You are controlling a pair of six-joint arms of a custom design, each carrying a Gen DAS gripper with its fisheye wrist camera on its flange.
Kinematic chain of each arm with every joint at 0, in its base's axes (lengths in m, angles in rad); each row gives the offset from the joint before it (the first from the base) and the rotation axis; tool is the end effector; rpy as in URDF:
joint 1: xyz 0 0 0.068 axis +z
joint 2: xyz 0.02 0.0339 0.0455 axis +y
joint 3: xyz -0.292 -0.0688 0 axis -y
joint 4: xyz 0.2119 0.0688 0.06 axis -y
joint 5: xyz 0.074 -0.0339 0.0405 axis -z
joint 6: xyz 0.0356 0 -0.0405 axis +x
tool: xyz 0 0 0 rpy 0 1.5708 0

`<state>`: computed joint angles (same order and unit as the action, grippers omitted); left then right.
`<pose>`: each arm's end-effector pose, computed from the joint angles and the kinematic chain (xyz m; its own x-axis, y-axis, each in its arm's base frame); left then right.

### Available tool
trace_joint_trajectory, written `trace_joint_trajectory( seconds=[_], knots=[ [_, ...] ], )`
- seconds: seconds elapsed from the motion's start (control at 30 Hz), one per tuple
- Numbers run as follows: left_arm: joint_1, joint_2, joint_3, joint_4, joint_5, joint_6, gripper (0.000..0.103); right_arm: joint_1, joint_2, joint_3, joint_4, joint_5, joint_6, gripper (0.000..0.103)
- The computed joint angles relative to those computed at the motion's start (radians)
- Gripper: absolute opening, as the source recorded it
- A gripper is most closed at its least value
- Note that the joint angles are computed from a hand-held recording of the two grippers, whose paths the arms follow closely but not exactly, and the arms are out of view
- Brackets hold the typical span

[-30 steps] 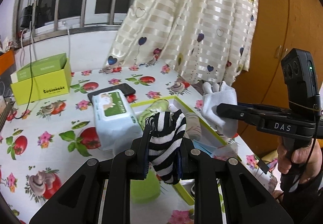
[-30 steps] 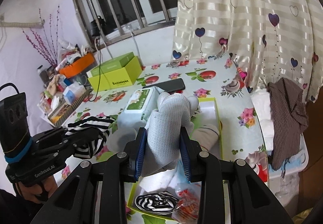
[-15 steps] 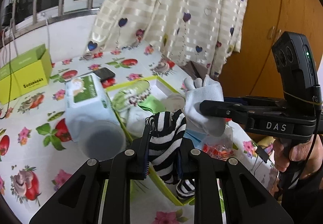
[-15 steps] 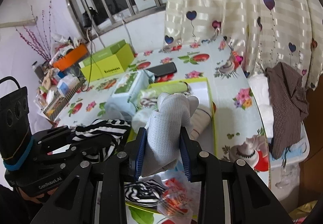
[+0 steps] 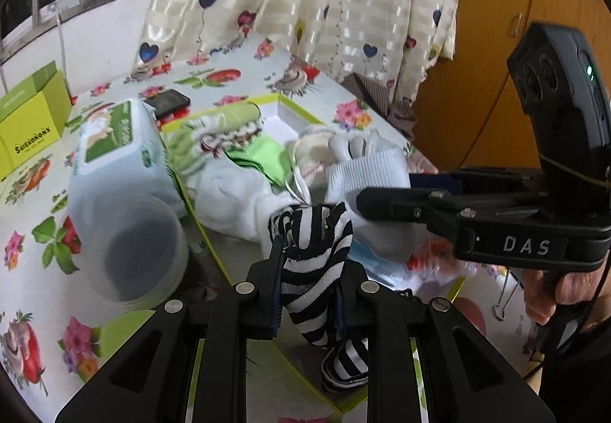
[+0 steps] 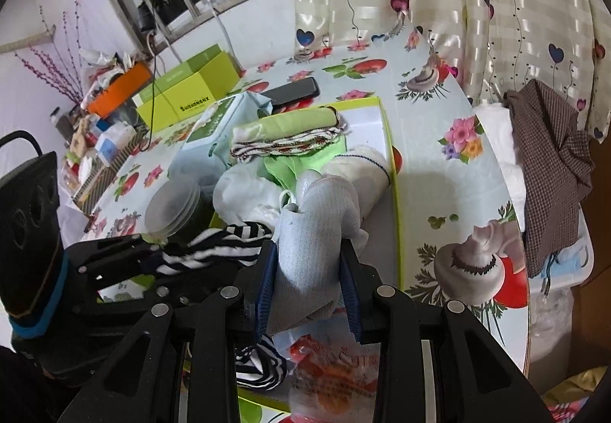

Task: Organize soft objects
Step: 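Lower the sock into the lid and open the left tool while the right tool releases the glove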

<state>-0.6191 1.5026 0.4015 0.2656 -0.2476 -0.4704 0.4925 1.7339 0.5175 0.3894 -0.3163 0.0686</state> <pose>0.1861 -0.1219 0.1625 -0.7327 -0.0175 -0.6803 0.1084 0.9839 -0.1420 0.2329 0.1375 0.1444 -0.6904 -0.2966 -0.6598 -0.5890 0.7600 0.2748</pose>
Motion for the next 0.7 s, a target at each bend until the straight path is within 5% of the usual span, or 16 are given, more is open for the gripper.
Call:
trace_joint_trajectory(
  seconds=[0.3, 0.7],
  knots=[
    [-0.026, 0.005, 0.009, -0.023, -0.019, -0.009, 0.026, 0.018, -0.059, -0.025, -0.012, 0.031, -0.007, 0.044],
    [-0.093, -0.091, 0.003, -0.091, -0.077, -0.043, 0.027, 0.038, -0.192, -0.077, -0.022, 0.053, 0.015, 0.044]
  ],
)
